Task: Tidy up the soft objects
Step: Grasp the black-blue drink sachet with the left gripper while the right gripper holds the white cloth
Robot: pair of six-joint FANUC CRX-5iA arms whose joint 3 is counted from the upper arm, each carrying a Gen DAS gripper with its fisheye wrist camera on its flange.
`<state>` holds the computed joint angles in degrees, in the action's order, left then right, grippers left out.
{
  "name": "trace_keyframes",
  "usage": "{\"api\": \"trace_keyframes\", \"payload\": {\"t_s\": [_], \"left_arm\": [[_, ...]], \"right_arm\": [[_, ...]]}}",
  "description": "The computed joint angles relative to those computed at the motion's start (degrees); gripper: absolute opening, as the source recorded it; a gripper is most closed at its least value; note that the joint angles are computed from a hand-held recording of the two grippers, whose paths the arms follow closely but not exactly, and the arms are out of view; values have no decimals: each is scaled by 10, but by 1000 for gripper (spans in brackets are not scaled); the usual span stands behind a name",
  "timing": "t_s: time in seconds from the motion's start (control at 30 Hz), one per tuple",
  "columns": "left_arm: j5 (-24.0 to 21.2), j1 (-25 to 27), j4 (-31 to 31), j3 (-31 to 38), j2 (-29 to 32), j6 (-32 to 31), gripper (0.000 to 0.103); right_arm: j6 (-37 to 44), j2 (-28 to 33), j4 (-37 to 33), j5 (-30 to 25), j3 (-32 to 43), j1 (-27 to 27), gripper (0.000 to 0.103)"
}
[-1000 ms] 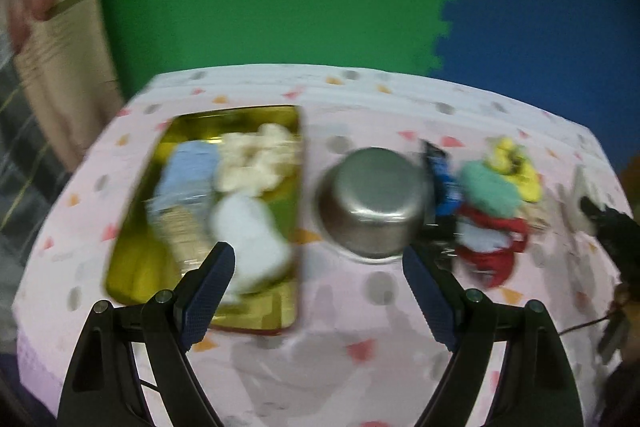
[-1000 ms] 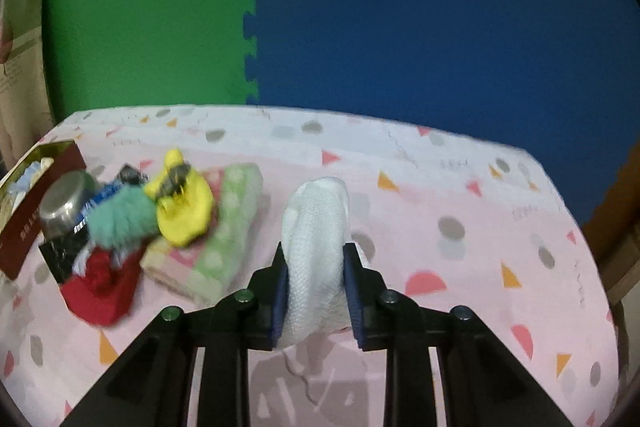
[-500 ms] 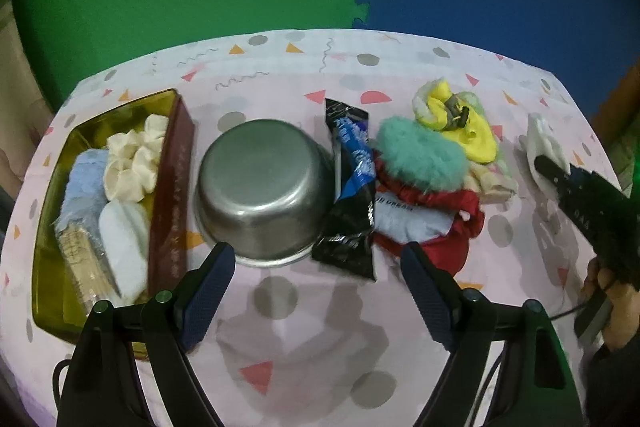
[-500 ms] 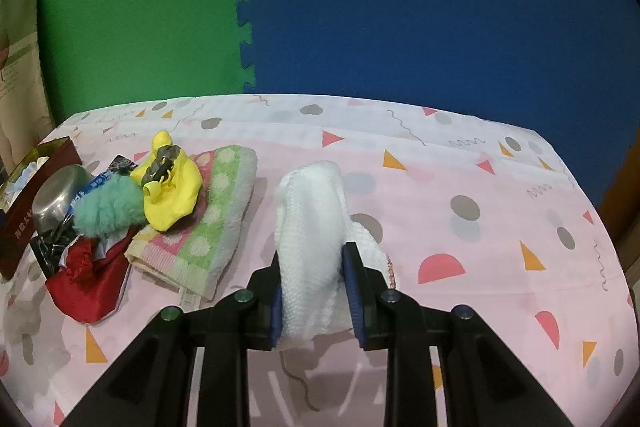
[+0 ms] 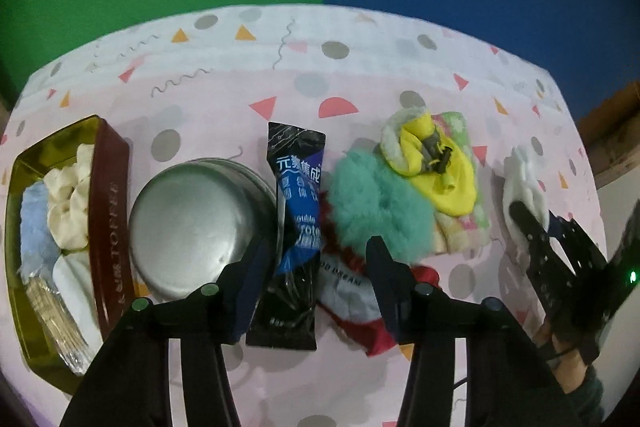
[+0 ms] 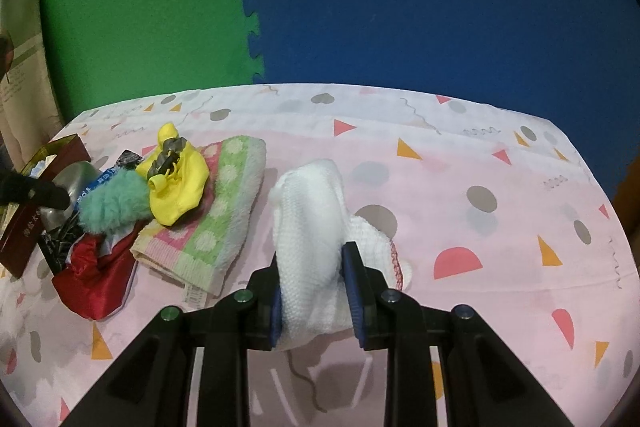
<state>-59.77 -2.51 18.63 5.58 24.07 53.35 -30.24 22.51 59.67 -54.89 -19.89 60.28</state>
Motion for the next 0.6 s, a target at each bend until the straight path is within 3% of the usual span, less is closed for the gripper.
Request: {"api": "trace_keyframes", "payload": {"t_s": [0.27, 0.33, 0.43, 0.6], "left_arm": [[-46, -12, -38, 65, 46, 46, 39], [-48, -14, -36, 66, 48, 43, 37], [-62, -19, -38, 78, 59, 45, 26], [-59, -22, -37, 79, 64, 54, 24]], "right_arm": [[-15, -6, 10, 11, -11, -3, 26], [-19, -8, 12, 13, -13, -3, 26], [-24, -10, 16, 19, -16, -5, 26], [-34, -13, 23, 25, -22, -7, 26]]}}
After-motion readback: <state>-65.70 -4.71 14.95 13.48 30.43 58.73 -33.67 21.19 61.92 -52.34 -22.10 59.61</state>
